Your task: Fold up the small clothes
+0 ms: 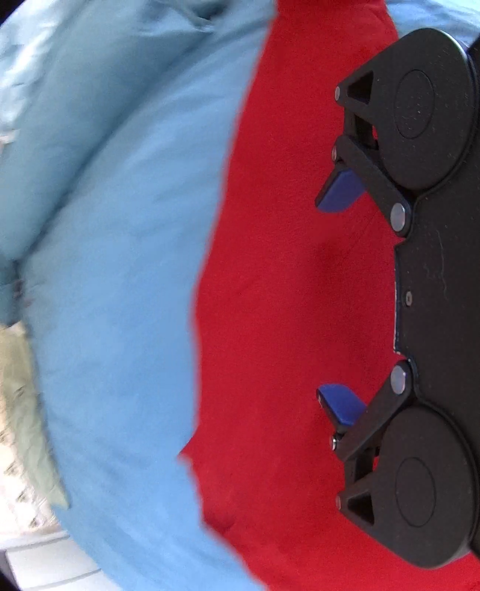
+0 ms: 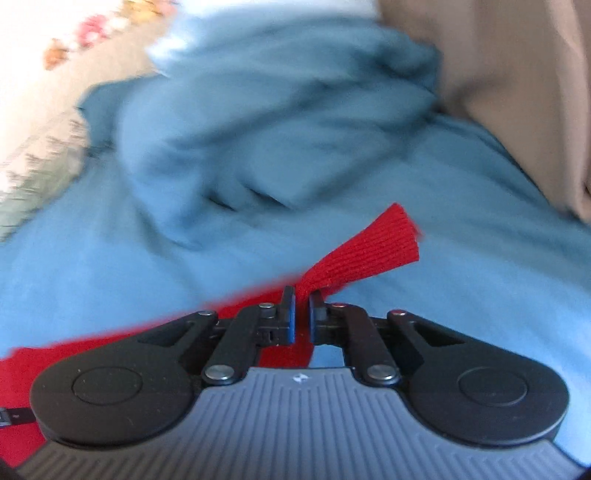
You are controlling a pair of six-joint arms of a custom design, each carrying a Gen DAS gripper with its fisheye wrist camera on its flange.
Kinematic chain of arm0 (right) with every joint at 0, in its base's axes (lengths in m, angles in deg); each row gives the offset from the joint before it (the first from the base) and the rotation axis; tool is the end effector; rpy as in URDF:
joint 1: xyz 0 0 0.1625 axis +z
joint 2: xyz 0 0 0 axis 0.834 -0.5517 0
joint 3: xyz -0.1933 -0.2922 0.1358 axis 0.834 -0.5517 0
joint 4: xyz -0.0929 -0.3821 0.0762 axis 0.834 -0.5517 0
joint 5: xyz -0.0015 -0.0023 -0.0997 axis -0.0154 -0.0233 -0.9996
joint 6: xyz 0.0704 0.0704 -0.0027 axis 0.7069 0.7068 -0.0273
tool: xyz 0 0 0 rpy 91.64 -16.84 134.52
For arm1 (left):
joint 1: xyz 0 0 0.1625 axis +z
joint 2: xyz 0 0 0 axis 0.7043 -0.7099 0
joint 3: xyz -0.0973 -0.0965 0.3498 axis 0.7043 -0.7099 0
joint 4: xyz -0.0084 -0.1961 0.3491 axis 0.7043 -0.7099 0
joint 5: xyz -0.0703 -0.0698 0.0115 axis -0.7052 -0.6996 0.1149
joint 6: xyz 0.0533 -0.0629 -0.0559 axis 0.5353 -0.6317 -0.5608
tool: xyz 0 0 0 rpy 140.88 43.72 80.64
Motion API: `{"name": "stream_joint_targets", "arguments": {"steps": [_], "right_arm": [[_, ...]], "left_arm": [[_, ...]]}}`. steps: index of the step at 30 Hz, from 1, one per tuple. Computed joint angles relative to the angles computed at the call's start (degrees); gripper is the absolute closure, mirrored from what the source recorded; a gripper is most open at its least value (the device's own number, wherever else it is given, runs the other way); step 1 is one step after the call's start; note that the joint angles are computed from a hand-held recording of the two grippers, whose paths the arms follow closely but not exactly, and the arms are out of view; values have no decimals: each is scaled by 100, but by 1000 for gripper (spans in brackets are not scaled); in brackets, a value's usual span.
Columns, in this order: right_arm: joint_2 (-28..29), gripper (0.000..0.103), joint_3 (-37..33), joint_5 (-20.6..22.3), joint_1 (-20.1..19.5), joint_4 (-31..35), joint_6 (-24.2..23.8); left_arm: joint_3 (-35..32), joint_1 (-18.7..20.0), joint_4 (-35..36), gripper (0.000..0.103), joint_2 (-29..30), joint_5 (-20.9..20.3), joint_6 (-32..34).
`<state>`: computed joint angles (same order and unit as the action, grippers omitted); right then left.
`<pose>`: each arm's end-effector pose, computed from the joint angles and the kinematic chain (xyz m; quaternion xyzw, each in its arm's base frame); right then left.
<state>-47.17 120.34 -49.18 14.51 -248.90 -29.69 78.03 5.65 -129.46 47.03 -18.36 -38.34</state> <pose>-0.0622 -0.4038 0.2757 -0.2610 -0.6710 0.5656 0.4021 -0.2747 -0.6362 -0.0766 0.3143 0.8898 -0.1859 0.2736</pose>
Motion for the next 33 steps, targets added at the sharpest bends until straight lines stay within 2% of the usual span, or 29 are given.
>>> {"name": "stream_joint_targets", "arguments": {"steps": [3, 5, 8, 11, 15, 18, 21, 24, 26, 28, 29, 33], "right_arm": [[49, 81, -355, 108, 713, 159, -303], [295, 81, -768, 221, 1230, 304, -488], [920, 81, -1506, 549, 1898, 635, -728], [1781, 81, -2284, 944, 2364, 1148, -1122], [3068, 81, -3171, 1099, 2610, 2026, -1660], [4195, 81, -3856, 433, 2730, 2199, -2525], [4654, 81, -3920, 284, 2721, 2126, -2638], [4810, 71, -3852, 180, 2723, 1953, -2637], [4815, 37, -3787, 131, 2767, 1991, -2668], [4695, 20, -3488, 136, 2757, 1801, -2792], [4628, 15, -3375, 141, 2781, 1711, -2870], [4116, 11, -2866, 90, 2711, 1563, -3030]], "left_arm": [[332, 56, -416, 1, -474, 160, 334], [533, 132, -612, 0, -803, 286, 563], [797, 323, -717, 0, -1297, 411, 778], [1091, 593, -659, 0, -1768, 454, 731], [1511, 957, -599, 0, -2261, 587, 390], [1884, 1165, -812, 0, -2557, 448, 390], [2020, 1304, -691, 0, -2695, 276, 316], [2068, 1312, -647, 1, -2705, 211, 285], [2051, 1291, -611, 2, -2697, 107, 199], [2009, 1303, -421, 2, -2741, -133, 61], [1975, 1316, -331, 2, -2748, -288, 4], [1823, 1270, -94, 6, -2615, -838, -215]]}}
